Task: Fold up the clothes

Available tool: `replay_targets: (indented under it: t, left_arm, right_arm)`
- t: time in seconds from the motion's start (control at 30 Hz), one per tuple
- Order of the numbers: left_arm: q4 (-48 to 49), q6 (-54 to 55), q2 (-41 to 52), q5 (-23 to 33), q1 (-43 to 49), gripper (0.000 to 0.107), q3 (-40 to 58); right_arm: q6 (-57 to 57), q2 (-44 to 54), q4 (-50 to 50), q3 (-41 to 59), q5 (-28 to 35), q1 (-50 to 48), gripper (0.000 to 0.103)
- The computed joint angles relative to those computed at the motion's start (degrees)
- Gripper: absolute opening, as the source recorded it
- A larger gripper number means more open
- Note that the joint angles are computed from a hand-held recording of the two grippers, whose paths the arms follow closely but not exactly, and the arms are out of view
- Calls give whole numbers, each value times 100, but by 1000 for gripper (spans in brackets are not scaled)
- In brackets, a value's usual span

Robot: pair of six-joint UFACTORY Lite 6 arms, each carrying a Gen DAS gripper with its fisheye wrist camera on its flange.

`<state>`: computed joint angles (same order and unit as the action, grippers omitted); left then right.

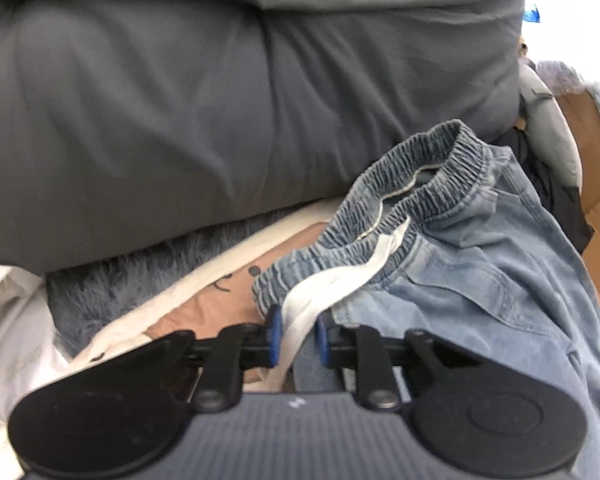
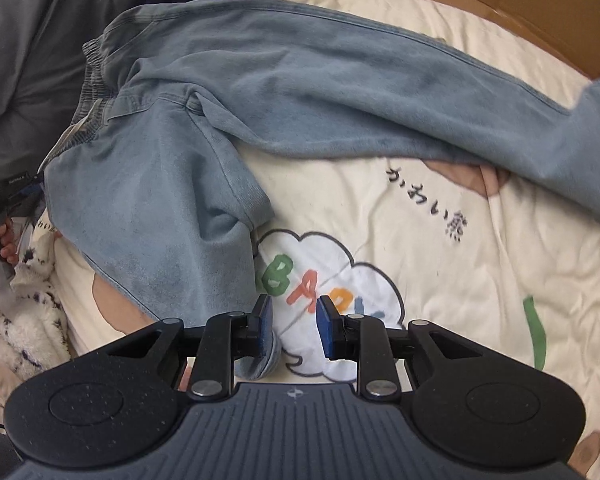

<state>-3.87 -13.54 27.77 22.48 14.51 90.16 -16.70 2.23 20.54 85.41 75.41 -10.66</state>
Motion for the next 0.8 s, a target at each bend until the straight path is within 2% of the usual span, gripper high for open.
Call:
replay_targets:
  t: [0.1,0.2,0.3,0.43,0.63,0.8]
  left_arm:
    - [-22,72,-79,88,-36,2,54]
    - [70,48,-128,188,-89,2,147]
    - [7,61,-91,482,-157,2,459]
    - [-294,181,49,898,-298,2,964]
    - [-685,107,582,1208,-632,2,1666]
    - [-964,30,1008,1491,-894,4,2199]
  right_arm:
    - [-241,189,89,106,59,5,25]
    - [-648,377,164,68,-51,60,25]
    - [-873,587,170,-5,-411,105,36]
    - [-1170,928,535,-85,-794,34,37]
    - [-1723,1390,950,-245,-1376,46,38]
    - [-2562,1653,1187,-482,-1659,177,43]
